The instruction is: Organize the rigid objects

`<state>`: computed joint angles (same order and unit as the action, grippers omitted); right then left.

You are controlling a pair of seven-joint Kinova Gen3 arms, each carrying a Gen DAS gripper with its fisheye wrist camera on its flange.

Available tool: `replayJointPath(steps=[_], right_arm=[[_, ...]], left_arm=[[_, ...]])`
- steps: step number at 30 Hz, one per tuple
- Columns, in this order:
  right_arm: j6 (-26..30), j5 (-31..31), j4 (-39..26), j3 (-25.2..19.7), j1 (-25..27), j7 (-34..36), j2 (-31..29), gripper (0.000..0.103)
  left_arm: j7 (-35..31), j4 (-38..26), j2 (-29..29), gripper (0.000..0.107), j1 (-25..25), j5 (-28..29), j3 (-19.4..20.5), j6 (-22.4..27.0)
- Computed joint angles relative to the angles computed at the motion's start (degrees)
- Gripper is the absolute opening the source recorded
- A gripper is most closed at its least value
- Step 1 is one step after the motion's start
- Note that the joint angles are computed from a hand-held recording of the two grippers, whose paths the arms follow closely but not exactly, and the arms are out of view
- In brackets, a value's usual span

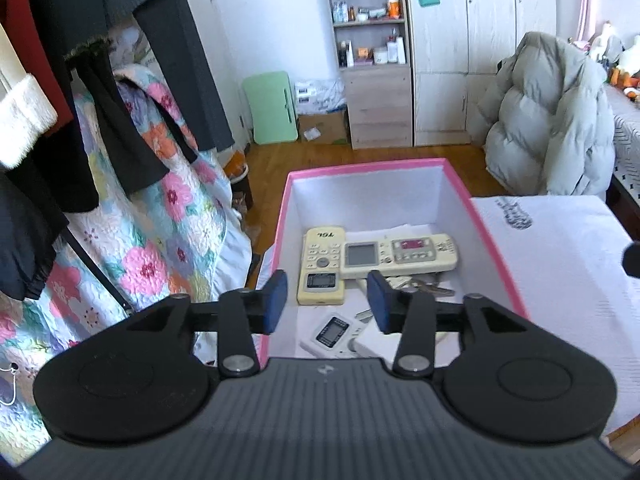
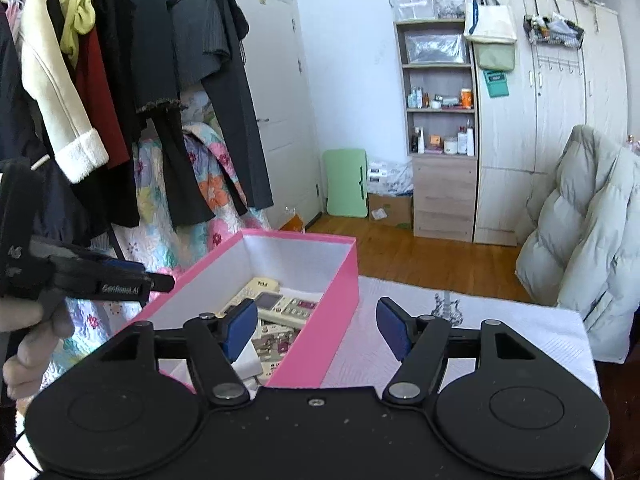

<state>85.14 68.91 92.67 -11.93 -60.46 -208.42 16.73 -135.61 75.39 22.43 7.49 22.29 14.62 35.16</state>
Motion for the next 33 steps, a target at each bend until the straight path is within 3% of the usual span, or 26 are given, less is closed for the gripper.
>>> replayJointPath(steps=[5, 9, 13, 20, 26, 29, 33], right_arm=[[3.5, -0.2, -0.4, -0.6, -1.9, -0.9, 0.0, 0.072], [5.3, -0.5, -0.5, -1.2, -3.4, -1.3, 0.0, 0.073], [7.6, -1.2, -1.0, -1.6, -4.7, -1.5, 0.2, 0.073], [10.4, -3.3, -1.8, -1.9, -6.4, -3.5, 0.9, 0.078], [10.2, -5.5, -1.9, -1.7, -6.3, -4.1, 1.3, 0.079], [10.7, -6.4, -1.8, -1.5, -6.5, -5.3, 1.3, 0.079], [11.3, -7.6, -2.2, -1.6, -6.5, -5.3, 1.4, 0.082]], left_arm=[[-2.2, 3.0, -2.7, 0.049, -2.0, 3.4, 1.1, 2.9], [-3.5, 6.8, -5.1, 0.053, -2.2, 5.5, 0.3, 2.5], [-3.8, 11.2, -7.8, 0.069, -2.1, 7.1, -0.6, 0.0], [-4.8, 15.4, -10.6, 0.089, -1.5, 9.0, -1.6, 0.0], [-5.2, 16.9, -11.7, 0.096, -0.8, 9.8, -2.4, 0.8], [-5.1, 18.9, -13.0, 0.103, 0.1, 9.7, -2.7, -2.2], [-4.5, 19.3, -13.7, 0.103, 0.3, 9.9, -3.0, -2.2]])
